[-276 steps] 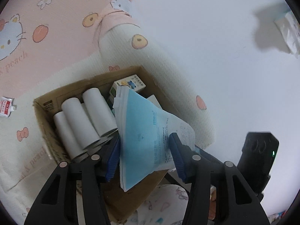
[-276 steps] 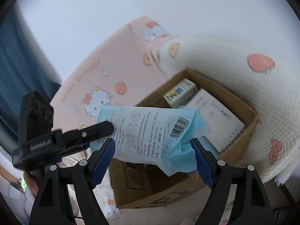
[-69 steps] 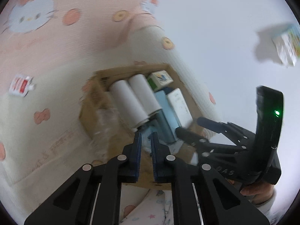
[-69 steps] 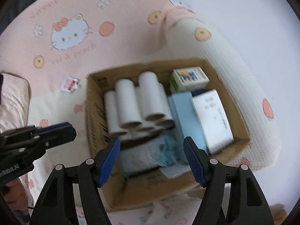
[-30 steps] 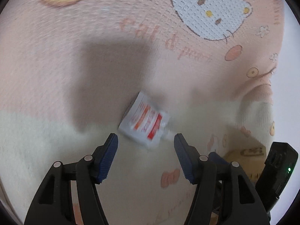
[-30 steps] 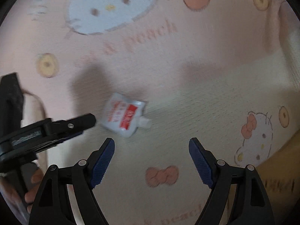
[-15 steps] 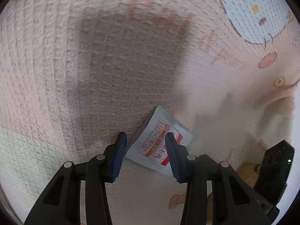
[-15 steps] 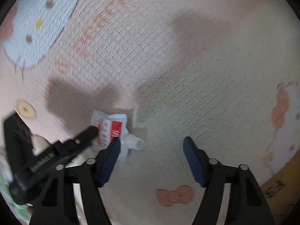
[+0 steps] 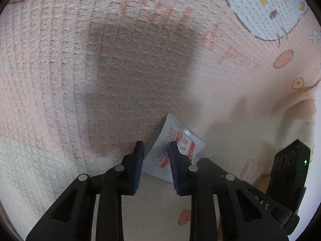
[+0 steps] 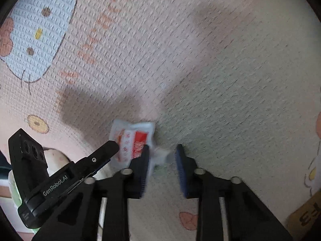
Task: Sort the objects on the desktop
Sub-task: 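Lower the left tool over the white-and-red spouted sachet, then close the left tool on the sachet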
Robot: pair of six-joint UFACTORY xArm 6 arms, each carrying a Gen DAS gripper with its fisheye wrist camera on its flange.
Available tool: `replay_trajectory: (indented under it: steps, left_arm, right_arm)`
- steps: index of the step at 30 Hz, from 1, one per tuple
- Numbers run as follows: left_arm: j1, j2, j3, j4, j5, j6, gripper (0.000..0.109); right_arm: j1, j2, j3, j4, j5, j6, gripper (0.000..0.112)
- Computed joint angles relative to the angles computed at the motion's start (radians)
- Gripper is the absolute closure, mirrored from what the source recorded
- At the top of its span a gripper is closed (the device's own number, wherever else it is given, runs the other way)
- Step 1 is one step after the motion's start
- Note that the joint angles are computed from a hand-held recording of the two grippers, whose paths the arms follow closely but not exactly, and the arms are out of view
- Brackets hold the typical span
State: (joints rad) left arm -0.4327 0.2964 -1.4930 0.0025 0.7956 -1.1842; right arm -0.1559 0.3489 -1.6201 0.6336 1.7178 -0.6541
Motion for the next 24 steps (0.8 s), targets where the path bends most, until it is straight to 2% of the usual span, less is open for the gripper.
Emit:
replay_trajectory:
  steps: [5, 8, 16, 19, 22, 24]
  left_arm:
    - [-0.026, -0.045, 0.086, -0.055, -0.084, -0.02, 0.085]
    - [-0.054, -0.075, 0.125, -0.039, -0.095, -0.047, 0.085]
    - [-0.188, -0.152, 0.17, 0.114, 0.005, -0.161, 0.085]
    - [-0.253, -0.214, 0.221, 0.164, 0.018, -0.229, 0.085]
    - [-0.272, -0.271, 0.268, 0.182, 0.008, -0.274, 0.085]
    - [-0.307, -0.31, 0.284, 0.207, 0.033, -0.324, 0.085]
  right_arm:
    - [-0.025, -0.014, 0.019, -0.013, 0.005, -0.026, 0.091]
    - [-0.043, -0.036, 0.04, -0.037, 0.024, -0.074, 0.091]
    - [-0.11, -0.224, 0.237, -0.118, -0.008, -0.288, 0.091]
    - [-0.129, -0.253, 0.246, -0.12, 0.007, -0.337, 0.091]
    - [-0.165, -0.351, 0.325, -0.115, 0.029, -0.365, 0.091]
    - [-0.209, -0.399, 0.363, -0.119, 0.055, -0.393, 0.091]
